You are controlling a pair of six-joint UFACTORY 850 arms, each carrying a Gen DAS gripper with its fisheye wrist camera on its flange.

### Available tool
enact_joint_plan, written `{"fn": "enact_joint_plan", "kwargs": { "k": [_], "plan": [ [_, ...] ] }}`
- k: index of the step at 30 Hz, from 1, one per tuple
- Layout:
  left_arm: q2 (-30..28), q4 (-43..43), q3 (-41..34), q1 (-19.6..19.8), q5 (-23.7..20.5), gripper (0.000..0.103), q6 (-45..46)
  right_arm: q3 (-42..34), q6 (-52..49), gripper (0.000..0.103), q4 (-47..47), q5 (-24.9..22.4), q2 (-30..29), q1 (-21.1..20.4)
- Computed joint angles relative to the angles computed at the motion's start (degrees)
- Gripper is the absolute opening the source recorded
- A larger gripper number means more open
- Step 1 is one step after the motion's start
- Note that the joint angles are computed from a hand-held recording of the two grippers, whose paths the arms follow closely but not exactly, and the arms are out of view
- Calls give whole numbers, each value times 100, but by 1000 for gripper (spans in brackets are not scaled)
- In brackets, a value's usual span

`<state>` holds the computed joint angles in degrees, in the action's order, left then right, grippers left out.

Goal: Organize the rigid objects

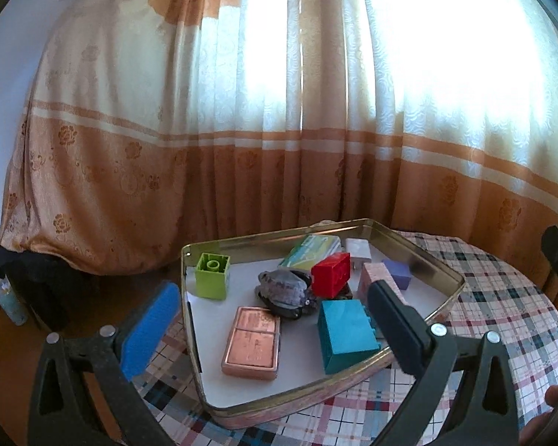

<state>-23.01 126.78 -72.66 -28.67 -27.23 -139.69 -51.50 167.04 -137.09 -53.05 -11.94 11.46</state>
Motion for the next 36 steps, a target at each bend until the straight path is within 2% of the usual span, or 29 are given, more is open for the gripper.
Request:
{"fn": "enact_joint_plan", "kwargs": {
  "k": [14, 36],
  "plan": [
    [-6, -119, -24, -15, 82, 103, 135, -20, -428, 101, 265, -285, -23, 165],
    [54, -243, 93, -164, -227, 103, 490, 0, -713, 102, 268, -605, -47, 302]
  ]
}}
